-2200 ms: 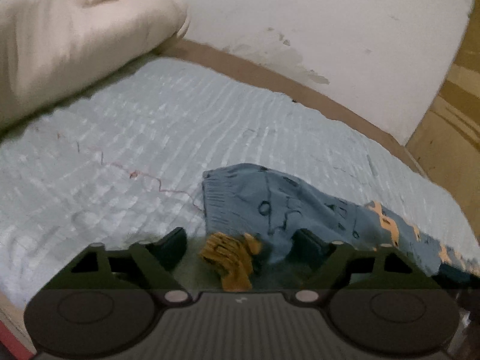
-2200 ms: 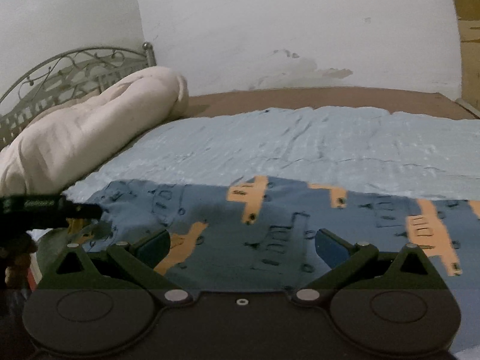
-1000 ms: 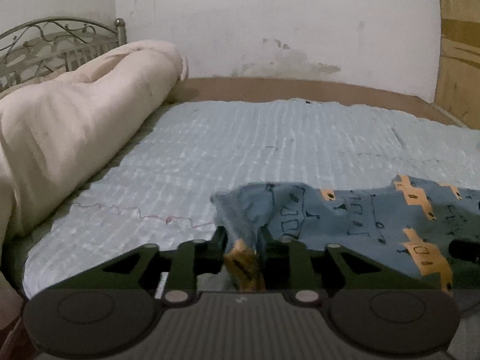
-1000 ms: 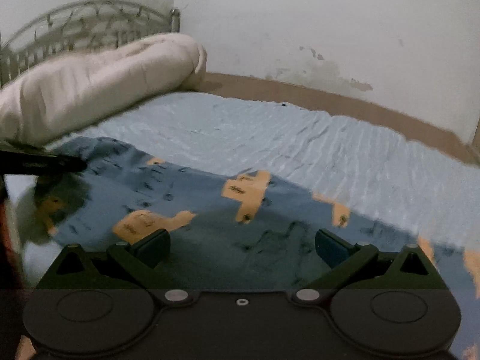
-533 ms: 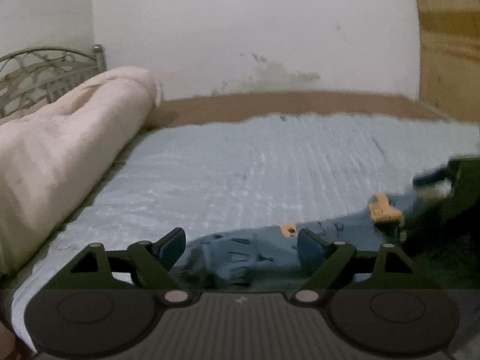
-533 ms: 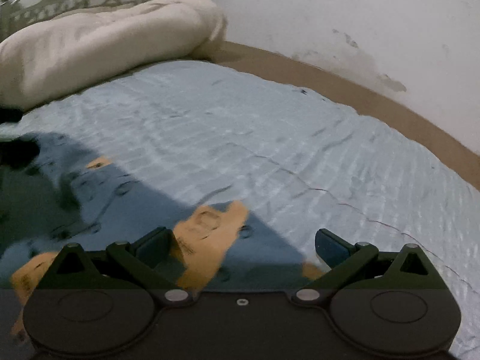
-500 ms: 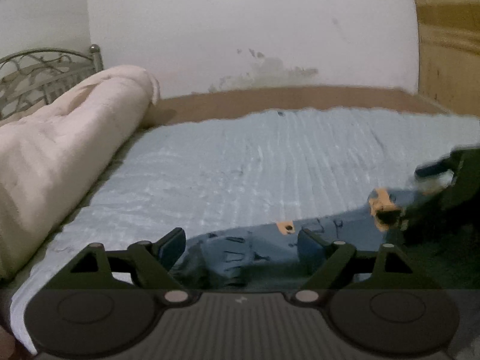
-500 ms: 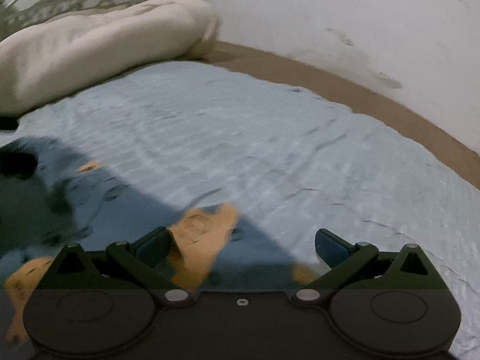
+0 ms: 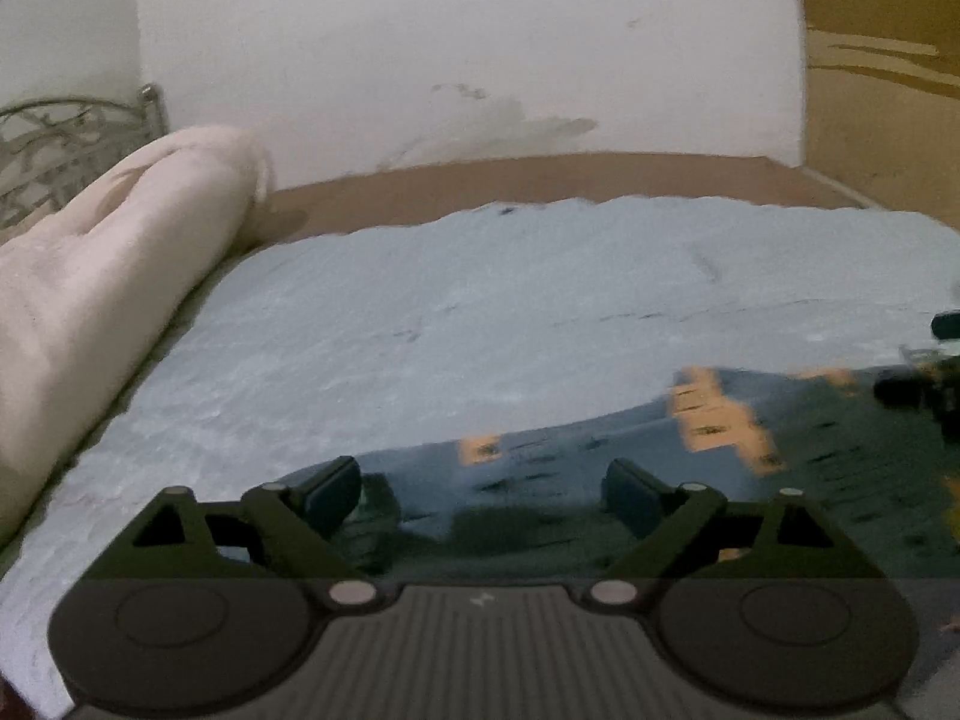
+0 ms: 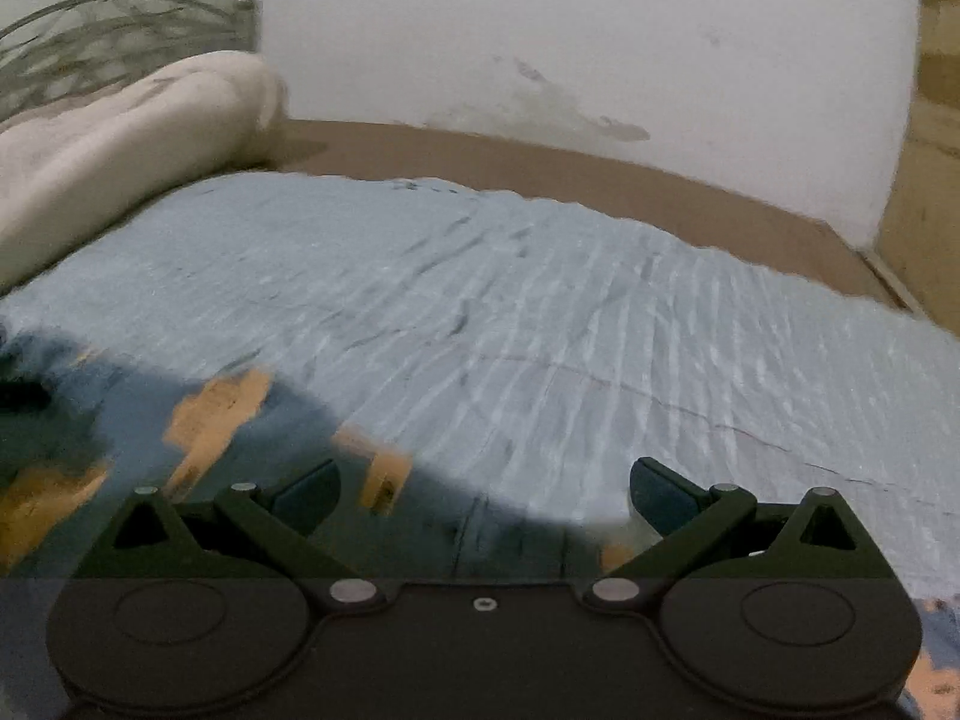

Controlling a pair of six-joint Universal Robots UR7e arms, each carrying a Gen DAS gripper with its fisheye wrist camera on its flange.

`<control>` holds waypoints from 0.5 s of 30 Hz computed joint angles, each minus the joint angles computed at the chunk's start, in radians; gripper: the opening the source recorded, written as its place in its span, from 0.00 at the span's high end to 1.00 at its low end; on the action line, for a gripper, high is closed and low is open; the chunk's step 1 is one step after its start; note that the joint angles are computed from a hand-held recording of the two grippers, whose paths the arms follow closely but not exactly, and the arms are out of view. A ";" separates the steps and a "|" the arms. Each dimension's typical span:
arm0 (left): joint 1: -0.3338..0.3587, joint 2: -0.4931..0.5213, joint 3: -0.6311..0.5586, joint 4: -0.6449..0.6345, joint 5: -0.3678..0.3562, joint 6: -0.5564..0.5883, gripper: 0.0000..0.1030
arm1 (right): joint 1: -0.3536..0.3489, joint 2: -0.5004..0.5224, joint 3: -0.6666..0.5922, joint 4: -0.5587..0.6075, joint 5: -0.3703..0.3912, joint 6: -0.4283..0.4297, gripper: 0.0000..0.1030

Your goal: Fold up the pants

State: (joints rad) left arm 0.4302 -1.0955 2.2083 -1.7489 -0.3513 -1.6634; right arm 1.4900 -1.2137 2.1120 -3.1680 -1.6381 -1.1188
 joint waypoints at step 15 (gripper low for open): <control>-0.039 0.232 -0.062 -0.294 -0.073 0.265 0.06 | -0.260 -0.238 0.043 -0.032 0.038 -0.138 0.01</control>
State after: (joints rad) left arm 0.3911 -0.8638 2.1464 -2.0431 -0.4243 -1.3983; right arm 1.2305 -1.4518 2.1546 -3.2002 -1.6005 -1.2569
